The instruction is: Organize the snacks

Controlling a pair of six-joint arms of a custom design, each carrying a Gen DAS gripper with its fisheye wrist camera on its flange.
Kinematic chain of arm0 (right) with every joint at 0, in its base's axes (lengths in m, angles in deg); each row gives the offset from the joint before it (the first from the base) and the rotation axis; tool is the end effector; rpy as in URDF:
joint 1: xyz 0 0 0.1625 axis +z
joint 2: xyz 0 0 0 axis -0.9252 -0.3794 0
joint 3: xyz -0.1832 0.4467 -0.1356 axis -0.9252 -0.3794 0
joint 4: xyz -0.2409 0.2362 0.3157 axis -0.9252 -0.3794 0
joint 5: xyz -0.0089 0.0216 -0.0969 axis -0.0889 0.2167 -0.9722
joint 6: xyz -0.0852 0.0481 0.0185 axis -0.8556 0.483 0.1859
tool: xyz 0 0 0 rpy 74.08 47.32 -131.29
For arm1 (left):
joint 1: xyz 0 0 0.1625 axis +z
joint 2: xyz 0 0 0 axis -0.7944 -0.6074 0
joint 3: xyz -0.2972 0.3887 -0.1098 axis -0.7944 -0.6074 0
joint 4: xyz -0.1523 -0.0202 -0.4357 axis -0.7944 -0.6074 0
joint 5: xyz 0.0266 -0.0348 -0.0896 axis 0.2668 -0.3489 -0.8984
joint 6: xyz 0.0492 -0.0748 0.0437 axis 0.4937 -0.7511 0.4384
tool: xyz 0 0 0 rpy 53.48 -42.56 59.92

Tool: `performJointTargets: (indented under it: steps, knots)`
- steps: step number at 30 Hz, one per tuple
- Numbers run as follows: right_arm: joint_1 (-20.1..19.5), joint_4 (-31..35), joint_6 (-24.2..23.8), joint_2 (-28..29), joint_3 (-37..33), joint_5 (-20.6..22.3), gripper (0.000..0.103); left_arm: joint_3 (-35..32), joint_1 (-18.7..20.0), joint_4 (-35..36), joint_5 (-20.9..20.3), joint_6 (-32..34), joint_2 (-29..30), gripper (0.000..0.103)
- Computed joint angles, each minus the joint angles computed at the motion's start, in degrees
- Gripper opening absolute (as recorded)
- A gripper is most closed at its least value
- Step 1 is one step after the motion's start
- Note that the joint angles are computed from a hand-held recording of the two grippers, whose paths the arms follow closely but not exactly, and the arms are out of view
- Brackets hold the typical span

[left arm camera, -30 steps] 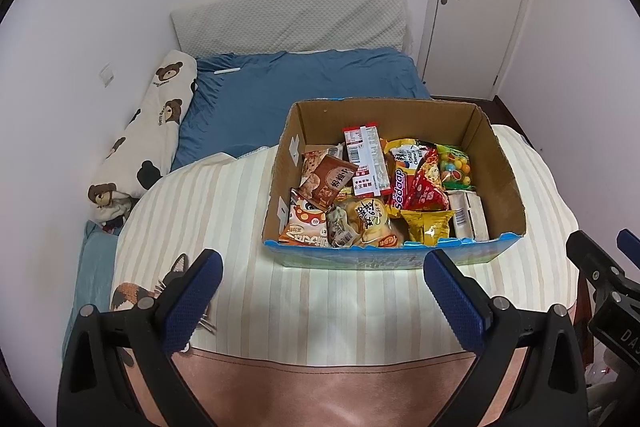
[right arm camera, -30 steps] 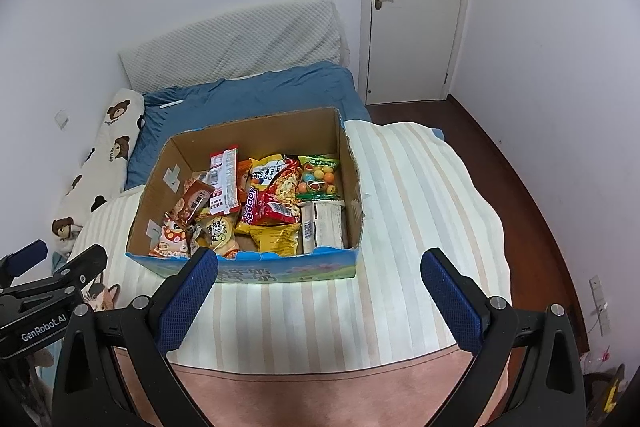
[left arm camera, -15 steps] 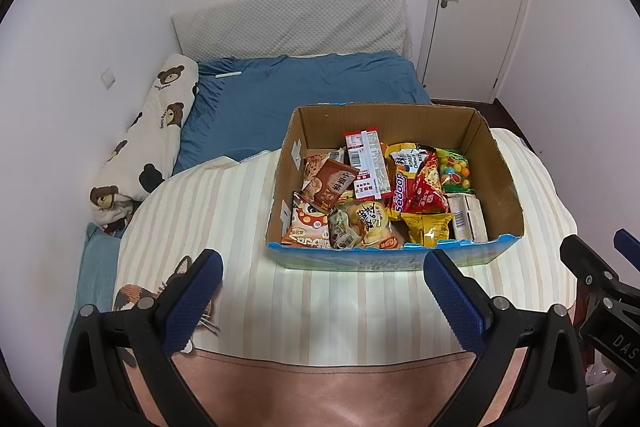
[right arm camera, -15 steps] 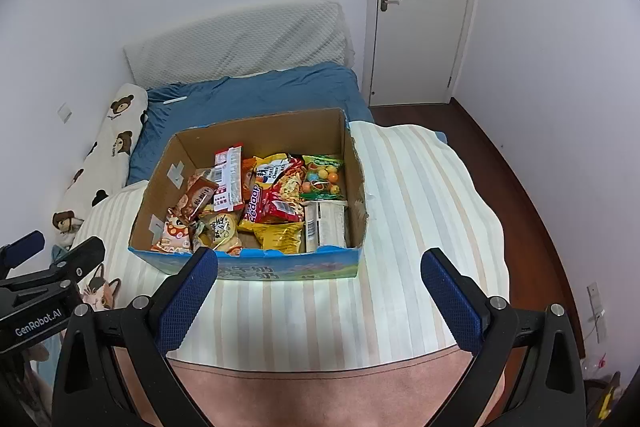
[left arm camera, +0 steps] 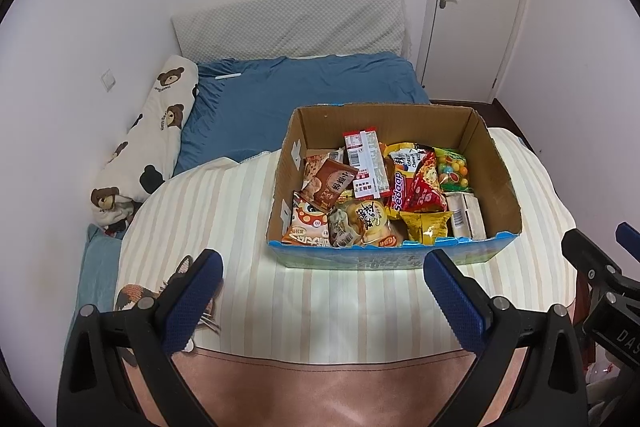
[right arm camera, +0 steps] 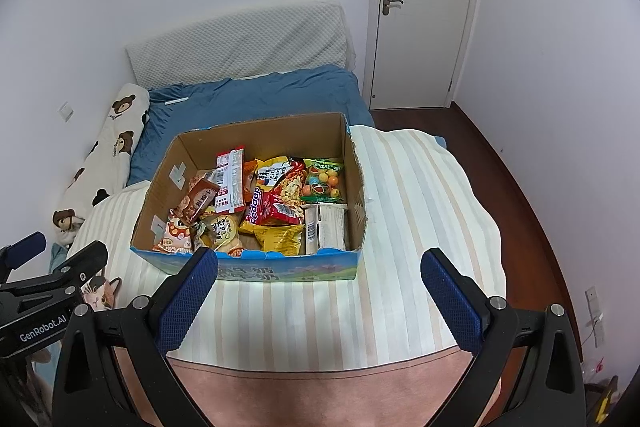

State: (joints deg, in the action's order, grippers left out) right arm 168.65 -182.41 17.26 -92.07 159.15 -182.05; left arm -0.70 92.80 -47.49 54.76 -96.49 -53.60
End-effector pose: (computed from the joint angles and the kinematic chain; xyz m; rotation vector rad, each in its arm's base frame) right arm 0.1931 -0.6301 0.4902 0.3892 -2.2848 0.7215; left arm -0.5168 -0.7223 0.2239 0.1597 2.1942 -0.7573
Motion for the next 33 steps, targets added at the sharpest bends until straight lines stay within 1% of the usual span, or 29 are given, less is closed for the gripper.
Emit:
performJointTargets:
  steps: [20,33]
  knots:
    - [-0.08,0.83,-0.54,-0.25,-0.62,0.53,0.103,0.15,-0.24,0.03,-0.17,0.04,0.04,0.103]
    - [0.03,0.82,-0.96,-0.62,-1.0,0.48,0.103,0.52,-0.65,-1.81,-0.18,2.68,-0.07,0.103]
